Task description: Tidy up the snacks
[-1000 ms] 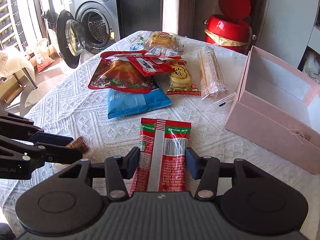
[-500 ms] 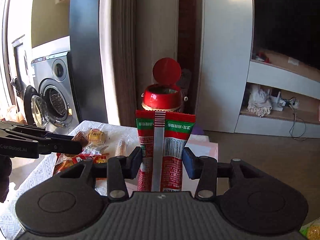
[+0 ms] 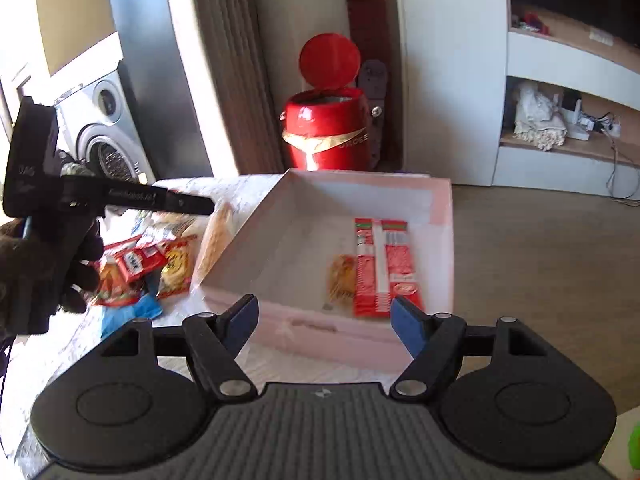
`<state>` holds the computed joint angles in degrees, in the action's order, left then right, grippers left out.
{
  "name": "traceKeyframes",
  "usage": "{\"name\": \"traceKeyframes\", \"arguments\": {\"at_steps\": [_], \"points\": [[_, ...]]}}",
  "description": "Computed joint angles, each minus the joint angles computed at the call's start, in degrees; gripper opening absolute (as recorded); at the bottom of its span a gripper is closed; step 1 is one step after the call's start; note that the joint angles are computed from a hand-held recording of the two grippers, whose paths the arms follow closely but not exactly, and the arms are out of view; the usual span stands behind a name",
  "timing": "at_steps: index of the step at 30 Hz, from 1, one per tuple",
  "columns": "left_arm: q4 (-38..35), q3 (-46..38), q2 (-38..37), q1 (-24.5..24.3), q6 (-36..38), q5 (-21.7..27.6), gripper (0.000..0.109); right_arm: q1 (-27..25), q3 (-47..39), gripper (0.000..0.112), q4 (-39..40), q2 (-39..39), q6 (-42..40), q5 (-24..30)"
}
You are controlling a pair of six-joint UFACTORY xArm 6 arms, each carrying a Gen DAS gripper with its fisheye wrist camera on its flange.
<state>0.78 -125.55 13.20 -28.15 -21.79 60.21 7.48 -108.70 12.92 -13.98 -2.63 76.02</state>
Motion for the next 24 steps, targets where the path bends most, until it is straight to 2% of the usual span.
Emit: {"name": "traceKeyframes", "arguments": {"at_steps": [2,5,9,11,15,22,24], "points": [[0.79,8.74,-5.49,1.36,-4.12,-3.44,0.031,0.82,3.11,0.073,1.69,-1.35,-1.37,2.21],[1.80,17.25,-12.38,3.41,-6.79,-5.67,0.031,4.31,5.76,0.073,-3.82,-0.73,2.34,-0.70],[3.35,25.24,-19.55,4.71,-8.80,-7.26,0.031,2.60,3.48,0.073,2.14,3.95,4.63,-4.58],[4.43,29.21,-23.43,5.22,-9.35,-7.49,0.031,4.41,2.91,0.073,2.31,5.99,6.68,-7.60],[6.22,31.94,-26.67,5.56,-10.70,-5.85,0.031,7.85,-4.88,0.073,6.44,12.77,9.06,-6.92],[7.30,37.44,-32.17,6.94,-12.82,-5.59,0.031,20.07,-20.57,0.073,-10.50,25.48,13.05,-3.40],[7.82,38.92,-33.34,7.43,-13.86,-5.49,0.031,22.61,-19.46,0.073,-14.20,25.04,11.90,-6.28]]}}
